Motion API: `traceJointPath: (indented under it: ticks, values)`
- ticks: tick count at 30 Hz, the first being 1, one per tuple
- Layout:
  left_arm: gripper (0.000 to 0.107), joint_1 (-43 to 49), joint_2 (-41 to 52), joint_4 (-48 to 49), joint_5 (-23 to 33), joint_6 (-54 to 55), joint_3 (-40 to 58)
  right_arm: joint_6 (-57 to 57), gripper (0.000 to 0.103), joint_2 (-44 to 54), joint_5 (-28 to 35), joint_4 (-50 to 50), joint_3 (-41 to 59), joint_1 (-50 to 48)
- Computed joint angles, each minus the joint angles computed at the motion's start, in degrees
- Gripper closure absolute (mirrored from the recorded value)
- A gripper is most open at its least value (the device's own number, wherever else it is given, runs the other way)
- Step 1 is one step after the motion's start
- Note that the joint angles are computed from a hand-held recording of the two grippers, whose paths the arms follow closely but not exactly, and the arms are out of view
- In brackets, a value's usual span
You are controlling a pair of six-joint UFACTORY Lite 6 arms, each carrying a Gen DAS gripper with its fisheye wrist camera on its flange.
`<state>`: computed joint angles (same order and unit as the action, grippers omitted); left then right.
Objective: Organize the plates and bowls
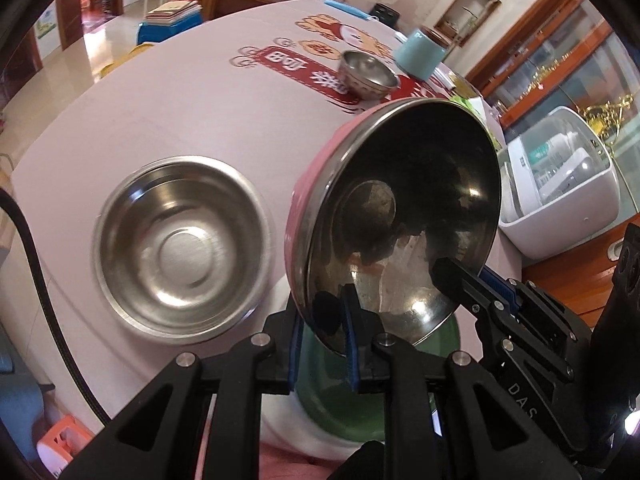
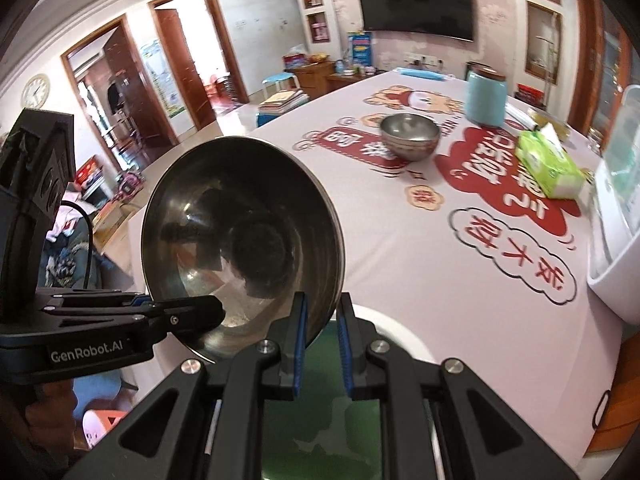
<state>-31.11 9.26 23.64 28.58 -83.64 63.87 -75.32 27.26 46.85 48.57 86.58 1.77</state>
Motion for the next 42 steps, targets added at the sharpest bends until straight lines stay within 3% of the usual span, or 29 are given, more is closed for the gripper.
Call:
traceJointPath:
  ticks: [6, 11, 22, 33, 42]
  values:
    - [0.091, 0.87, -8.54, -0.46, 0.64, -1.82, -9.17, 1.52, 0.089, -2.91, -1.21, -1.03, -3.91, 4.39]
    - [0.09, 3.86, -14.29, -4.47, 0.92, 3.17, -14.68, 4.53, 0.089, -4.62, -2.83, -2.23, -6.15, 8.49]
    - [0.09, 16.4, -22.69, -21.09, 0.95, 29.0, -23.27, 15.75, 0.088, -3.73, -8.08, -6.87, -6.02, 18.07]
    - [0.088, 29.81, -16.4, -40.51, 3.97, 63.6, -20.87, 33.03, 0.088, -2.44, -13.92, -16.35, -5.9, 24.21]
    - [0.081, 36.37, -9.58, -47.74, 7.91, 83.82, -16.28, 49.08, 0.087, -2.44, -17.67, -24.02, -7.68, 26.71]
